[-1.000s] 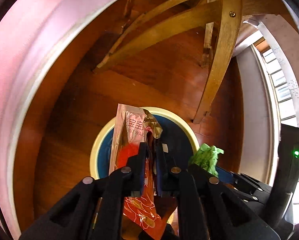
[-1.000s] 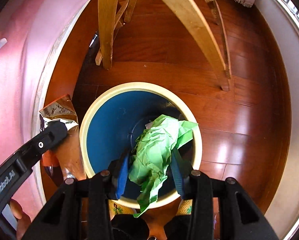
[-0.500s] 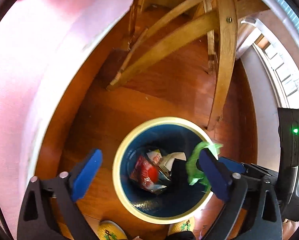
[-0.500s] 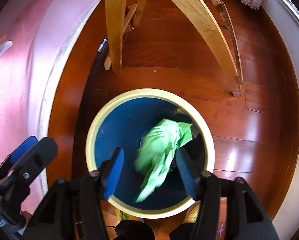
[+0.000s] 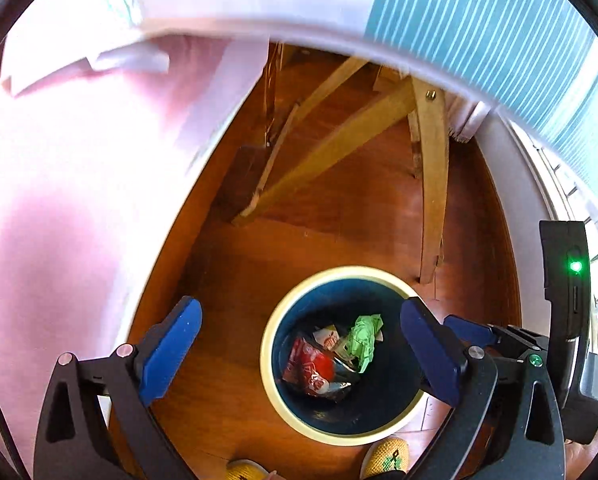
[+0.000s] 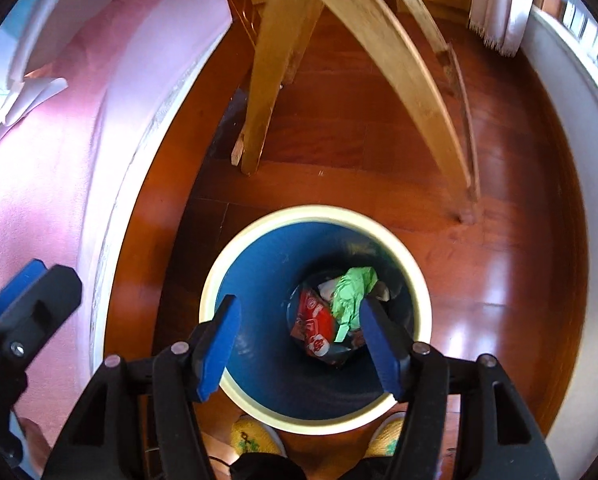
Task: Collect trash
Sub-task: 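Raise both tools and move toward the red envelope on the table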
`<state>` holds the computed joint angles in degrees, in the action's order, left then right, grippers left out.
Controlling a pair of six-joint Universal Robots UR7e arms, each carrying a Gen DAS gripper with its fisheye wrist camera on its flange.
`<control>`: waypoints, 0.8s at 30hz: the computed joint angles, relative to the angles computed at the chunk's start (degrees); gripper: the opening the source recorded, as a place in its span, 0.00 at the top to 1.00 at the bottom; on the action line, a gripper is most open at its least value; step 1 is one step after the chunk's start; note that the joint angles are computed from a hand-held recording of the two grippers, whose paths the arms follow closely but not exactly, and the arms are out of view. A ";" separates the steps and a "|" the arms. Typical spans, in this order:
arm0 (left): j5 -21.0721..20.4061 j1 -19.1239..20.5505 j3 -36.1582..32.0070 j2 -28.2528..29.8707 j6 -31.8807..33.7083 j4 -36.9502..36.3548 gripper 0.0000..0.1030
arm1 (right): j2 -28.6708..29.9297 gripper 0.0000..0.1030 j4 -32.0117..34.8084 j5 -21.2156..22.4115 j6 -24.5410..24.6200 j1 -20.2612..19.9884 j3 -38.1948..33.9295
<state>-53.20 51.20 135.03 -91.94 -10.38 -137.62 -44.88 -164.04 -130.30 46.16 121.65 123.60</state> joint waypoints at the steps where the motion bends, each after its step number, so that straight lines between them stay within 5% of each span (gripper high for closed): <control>1: 0.11 -0.58 -0.44 -0.90 -0.38 1.16 0.04 | -0.53 0.40 1.99 -0.53 0.78 0.82 -0.69; 14: -0.57 -12.58 -16.55 -10.03 -10.66 28.61 0.04 | -10.03 0.39 40.83 -2.30 15.66 13.63 -17.68; 24: -0.09 -20.08 -43.55 -1.22 -8.14 45.51 0.04 | -8.14 0.39 69.74 -6.30 27.25 22.23 -43.10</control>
